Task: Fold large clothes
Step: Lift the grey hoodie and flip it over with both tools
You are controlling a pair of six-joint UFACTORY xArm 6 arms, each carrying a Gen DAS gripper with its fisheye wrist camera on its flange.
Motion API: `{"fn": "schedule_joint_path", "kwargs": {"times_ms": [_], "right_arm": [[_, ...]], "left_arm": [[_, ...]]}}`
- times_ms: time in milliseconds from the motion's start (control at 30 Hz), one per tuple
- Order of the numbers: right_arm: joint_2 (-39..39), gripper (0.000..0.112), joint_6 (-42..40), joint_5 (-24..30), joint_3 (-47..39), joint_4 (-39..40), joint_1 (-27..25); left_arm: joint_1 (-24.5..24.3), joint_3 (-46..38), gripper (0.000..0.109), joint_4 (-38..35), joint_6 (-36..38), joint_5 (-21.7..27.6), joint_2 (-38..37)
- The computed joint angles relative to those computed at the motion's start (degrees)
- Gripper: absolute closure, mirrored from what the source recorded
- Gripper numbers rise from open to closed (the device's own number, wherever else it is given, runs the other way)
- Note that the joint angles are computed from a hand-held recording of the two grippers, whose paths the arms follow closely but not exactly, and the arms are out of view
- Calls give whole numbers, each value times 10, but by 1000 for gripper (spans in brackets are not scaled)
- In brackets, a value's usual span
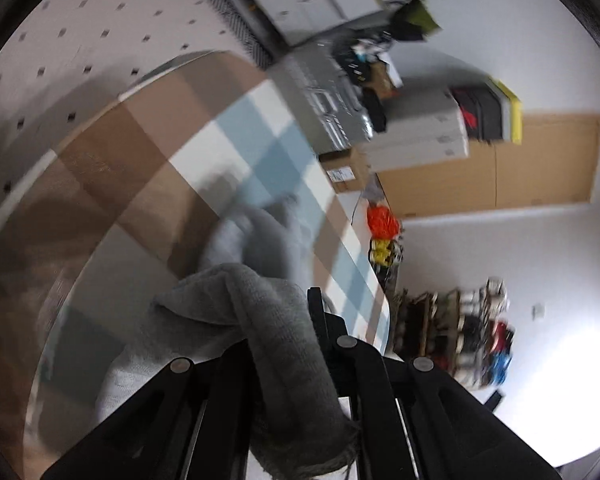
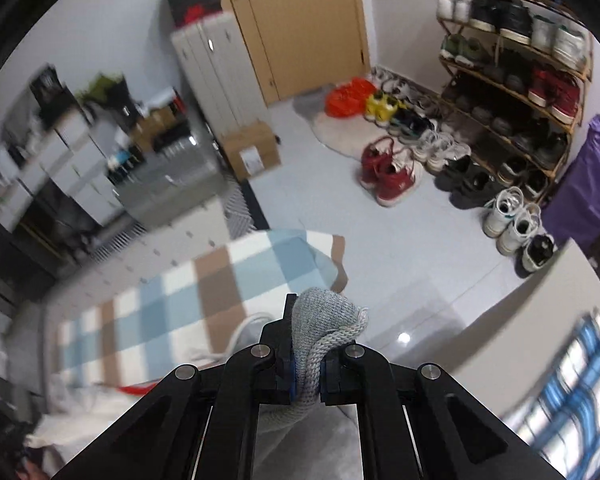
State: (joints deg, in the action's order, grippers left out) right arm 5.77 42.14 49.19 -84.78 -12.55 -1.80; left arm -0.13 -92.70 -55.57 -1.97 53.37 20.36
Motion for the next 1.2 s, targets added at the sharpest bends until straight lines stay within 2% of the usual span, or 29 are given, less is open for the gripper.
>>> {"fn": "schedule_joint_path", "kwargs": {"times_ms": [100, 167, 233, 267, 300, 333, 367, 400, 433, 467, 533, 600, 733, 833, 900, 1067, 1133, 1200], "right_arm": [[78, 106, -10, 31, -55, -18, 5], [104, 105, -3, 51, -63, -10, 3], [107, 98, -21, 48, -45, 23, -3], [102, 95, -21, 45, -35, 24, -4], [85, 85, -29, 27, -9, 25, -7], [73, 68, -27, 25, 2, 17, -7], [53, 60, -21, 15, 20, -1, -8], [12, 48, 2, -14, 62, -27, -12], [-16, 38, 16, -33, 86, -40, -13], [-36, 35, 32, -28, 97, -47, -13], [-104, 22, 52, -65, 154, -66, -15], [-178, 16, 35, -101, 219, -40, -9], [-293, 15, -28, -133, 324, 47, 38], [-383, 14, -41, -170, 420, 126, 89], [-434, 14, -37, -192, 481, 177, 125], [-489, 14, -44, -251, 592, 309, 159], [-496, 14, -51, -276, 621, 371, 156], [-492, 14, -102, -313, 639, 477, 154]], "left_arm": [[1, 10, 108, -29, 6, -15, 19], [4, 3, 107, -36, -13, -1, 30], [12, -10, 100, -35, -36, 23, 45], [16, -2, 91, -52, -25, 24, 41], [19, 10, 80, -61, -12, 21, 26], [20, 22, 44, -65, 3, 12, 8], [21, 50, 18, -71, 26, -9, -24], [22, 74, 17, -90, 56, -24, -57], [26, 90, 17, -114, 99, -19, -81], [30, 104, 16, -117, 127, -11, -106], [33, 138, 10, -85, 150, 2, -158], [36, 179, 8, -69, 175, 18, -207], [25, 249, 8, -3, 193, 50, -279], [13, 315, 8, 11, 205, 41, -332], [3, 329, 8, 10, 187, 30, -334], [20, 397, 8, -33, 133, 34, -365], [15, 400, 8, -5, 100, 37, -376], [5, 401, 8, 22, 96, 18, -375]]}}
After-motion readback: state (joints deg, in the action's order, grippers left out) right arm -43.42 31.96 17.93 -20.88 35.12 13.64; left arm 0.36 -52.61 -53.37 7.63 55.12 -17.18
